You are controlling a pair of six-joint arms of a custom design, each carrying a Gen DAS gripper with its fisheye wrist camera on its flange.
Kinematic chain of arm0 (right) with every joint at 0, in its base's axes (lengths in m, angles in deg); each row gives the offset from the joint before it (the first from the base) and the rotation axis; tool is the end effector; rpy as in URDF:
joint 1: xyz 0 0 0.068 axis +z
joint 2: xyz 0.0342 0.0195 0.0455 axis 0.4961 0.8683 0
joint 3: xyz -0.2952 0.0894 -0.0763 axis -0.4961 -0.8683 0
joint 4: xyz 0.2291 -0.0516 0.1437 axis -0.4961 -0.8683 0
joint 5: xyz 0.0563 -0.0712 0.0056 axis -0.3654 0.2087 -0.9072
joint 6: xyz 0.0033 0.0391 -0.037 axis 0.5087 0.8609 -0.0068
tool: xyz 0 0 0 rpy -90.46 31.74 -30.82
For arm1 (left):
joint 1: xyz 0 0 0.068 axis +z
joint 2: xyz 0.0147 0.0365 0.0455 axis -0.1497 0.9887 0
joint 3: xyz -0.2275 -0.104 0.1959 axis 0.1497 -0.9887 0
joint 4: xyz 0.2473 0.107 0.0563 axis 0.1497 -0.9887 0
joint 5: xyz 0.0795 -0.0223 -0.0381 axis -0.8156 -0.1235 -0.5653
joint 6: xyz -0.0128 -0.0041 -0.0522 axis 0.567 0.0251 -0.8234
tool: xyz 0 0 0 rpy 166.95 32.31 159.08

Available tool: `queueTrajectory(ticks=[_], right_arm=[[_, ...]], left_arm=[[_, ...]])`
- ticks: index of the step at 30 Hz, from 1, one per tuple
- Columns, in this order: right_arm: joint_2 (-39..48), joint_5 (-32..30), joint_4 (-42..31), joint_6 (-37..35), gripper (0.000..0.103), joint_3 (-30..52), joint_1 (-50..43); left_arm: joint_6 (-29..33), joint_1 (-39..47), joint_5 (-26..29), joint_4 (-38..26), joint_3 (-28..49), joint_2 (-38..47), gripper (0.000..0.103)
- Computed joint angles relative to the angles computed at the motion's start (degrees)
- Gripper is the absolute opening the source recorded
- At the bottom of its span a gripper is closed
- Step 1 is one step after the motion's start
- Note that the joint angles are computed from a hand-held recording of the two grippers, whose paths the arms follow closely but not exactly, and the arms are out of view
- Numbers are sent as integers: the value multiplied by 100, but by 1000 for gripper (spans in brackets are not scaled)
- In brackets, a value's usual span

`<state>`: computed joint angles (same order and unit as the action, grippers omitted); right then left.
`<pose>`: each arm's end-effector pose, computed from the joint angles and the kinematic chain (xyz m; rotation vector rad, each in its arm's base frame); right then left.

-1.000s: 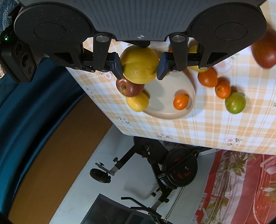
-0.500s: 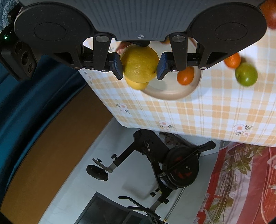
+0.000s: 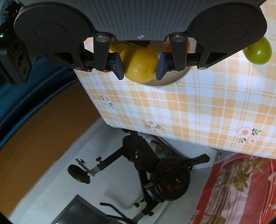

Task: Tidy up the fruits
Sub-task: 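Carry the pomelo over the plate, lower it and open the left tool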

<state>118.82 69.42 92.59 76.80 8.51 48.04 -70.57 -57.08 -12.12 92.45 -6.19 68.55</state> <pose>0.2185 0.0849 0.0805 -0.6635 2.2160 0.5029 0.2185 -0.2387 0.1055 -0.0341 2.3240 -0.7139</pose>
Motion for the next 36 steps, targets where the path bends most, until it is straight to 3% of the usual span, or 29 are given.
queueTrajectory(ticks=[10,14,23,36], right_arm=[[465,168,-1127,-184,49,993,69],[540,193,-1289,-215,49,1135,63],[531,316,-1369,-274,49,1204,146],[-12,632,-1081,-205,48,697,208]], left_arm=[[182,450,407,20,302,477,43],[234,512,487,-81,402,559,36],[222,549,434,-165,464,637,36],[202,344,-213,-597,187,-21,35]])
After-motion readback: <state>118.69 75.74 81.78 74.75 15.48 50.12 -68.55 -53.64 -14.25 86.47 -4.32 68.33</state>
